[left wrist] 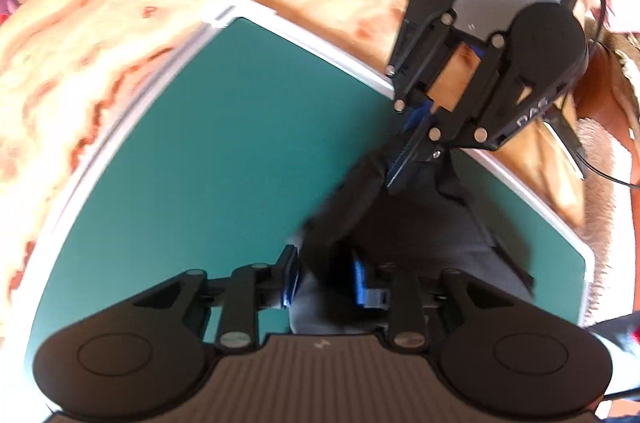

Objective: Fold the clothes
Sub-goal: 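Fold the held trousers over onto themselves with both grippers and open them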

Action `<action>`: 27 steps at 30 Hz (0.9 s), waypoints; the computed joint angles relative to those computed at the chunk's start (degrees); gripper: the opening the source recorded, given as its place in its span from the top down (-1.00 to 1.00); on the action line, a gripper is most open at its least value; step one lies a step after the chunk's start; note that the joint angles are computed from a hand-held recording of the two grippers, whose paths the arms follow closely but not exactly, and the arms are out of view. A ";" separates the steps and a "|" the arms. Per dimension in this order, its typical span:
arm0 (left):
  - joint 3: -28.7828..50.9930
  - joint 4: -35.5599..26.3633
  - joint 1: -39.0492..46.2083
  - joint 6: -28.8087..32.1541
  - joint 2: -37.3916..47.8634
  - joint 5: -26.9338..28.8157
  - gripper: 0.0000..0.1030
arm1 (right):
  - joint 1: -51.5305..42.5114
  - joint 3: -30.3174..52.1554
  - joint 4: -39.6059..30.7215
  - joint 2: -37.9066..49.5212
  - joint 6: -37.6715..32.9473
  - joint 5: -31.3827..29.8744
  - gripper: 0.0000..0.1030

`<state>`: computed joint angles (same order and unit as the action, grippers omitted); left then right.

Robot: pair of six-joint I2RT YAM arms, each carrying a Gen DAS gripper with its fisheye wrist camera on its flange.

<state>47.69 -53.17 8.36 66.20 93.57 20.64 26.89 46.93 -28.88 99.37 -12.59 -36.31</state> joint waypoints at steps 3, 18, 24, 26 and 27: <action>0.27 2.52 1.07 -1.75 1.75 -0.13 0.29 | 0.45 -0.91 1.77 -0.03 0.94 2.47 0.42; 0.23 -6.09 10.97 -4.88 -10.55 6.49 0.13 | 5.74 -13.62 4.51 -26.68 13.58 11.04 0.19; -9.14 -0.70 6.09 -7.02 -16.60 2.30 0.12 | 19.56 -16.01 8.08 -25.81 20.03 24.67 0.19; -12.56 3.71 4.75 -8.73 -16.95 -0.31 0.12 | 19.61 -17.28 9.61 -23.45 20.10 26.02 0.20; -13.83 5.69 4.94 -9.30 -16.87 -1.15 0.12 | 19.43 -18.21 10.57 -23.26 20.21 26.19 0.20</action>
<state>33.86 -47.48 13.30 56.90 76.70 19.49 46.32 28.72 -18.31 76.11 7.62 -10.12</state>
